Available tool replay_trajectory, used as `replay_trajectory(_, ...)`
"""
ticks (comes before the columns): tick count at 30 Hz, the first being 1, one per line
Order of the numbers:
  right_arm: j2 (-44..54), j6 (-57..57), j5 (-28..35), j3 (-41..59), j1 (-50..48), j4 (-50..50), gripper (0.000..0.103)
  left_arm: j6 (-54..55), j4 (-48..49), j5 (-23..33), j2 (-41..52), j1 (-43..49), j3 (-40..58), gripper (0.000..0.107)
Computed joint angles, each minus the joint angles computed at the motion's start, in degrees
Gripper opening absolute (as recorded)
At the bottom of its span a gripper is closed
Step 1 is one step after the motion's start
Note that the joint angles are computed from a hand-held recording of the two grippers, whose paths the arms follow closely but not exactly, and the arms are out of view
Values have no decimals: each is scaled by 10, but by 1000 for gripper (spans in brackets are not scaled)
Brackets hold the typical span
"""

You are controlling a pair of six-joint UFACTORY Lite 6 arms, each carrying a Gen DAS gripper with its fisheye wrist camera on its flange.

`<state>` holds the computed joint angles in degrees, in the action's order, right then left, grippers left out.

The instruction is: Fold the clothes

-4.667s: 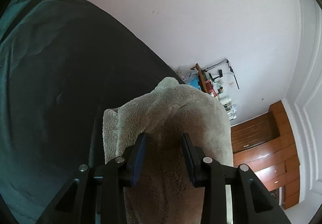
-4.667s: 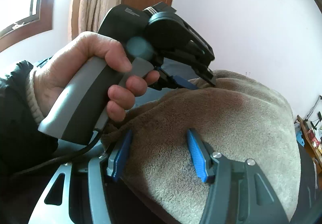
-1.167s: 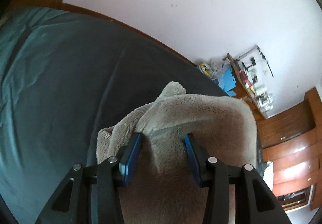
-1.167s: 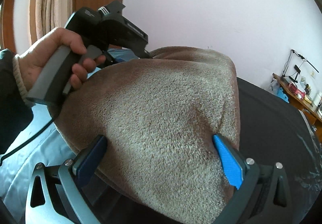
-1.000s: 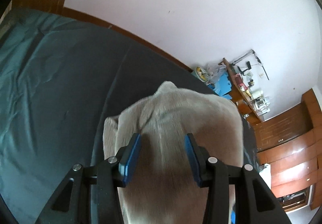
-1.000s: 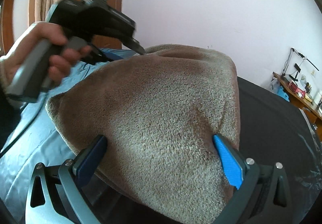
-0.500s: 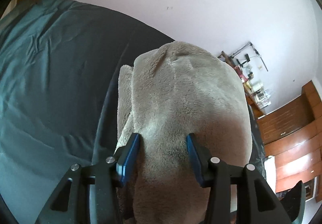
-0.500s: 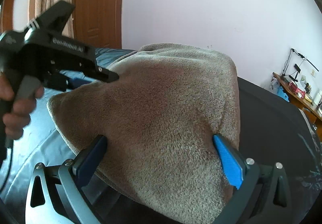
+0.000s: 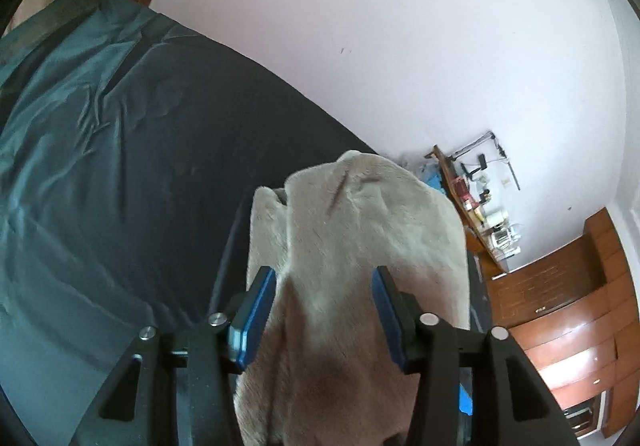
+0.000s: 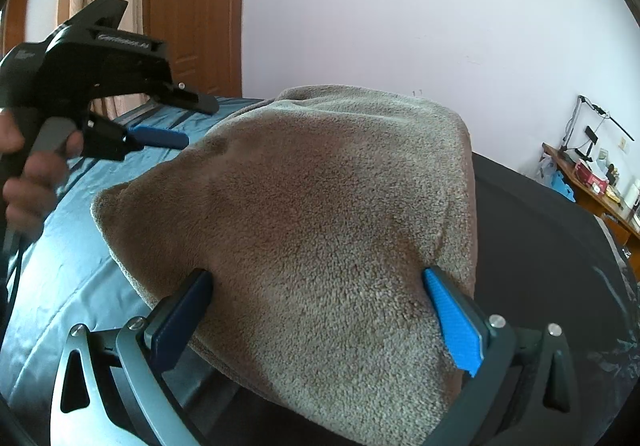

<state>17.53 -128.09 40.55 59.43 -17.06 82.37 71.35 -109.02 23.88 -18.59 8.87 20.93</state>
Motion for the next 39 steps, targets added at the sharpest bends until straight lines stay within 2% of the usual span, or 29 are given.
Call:
replay_trajectory(1, 1, 0, 0, 1, 1, 1, 103, 5, 3, 3, 18, 3, 11, 74)
replay_trajectory(2, 2, 0, -1, 1, 2, 2, 103, 20, -8, 3, 32, 2, 16, 80)
replay_trajectory(3, 3, 0, -1, 2, 3, 3, 103, 40, -25, 2, 43, 0, 20, 80)
replay_trajectory(8, 9, -1, -5, 7, 8, 6, 103, 74, -24, 46, 113, 21, 39, 81)
replay_trajectory(14, 5, -5, -4, 1, 6, 8, 103, 80, 65, 158, 181, 111, 52, 81)
replay_trajectory(19, 1, -12, -10, -6, 11, 16, 103, 76, 120, 204, 239, 138, 89, 82)
replay_trajectory(26, -4, -16, -14, -13, 15, 22, 103, 122, 167, 297, 297, 201, 110, 84)
replay_trajectory(35, -1, -17, -14, -11, 14, 23, 103, 175, 128, 301, 269, 172, 90, 88)
replay_trajectory(39, -7, -21, -19, -19, 18, 29, 103, 172, 142, 265, 243, 142, 86, 89)
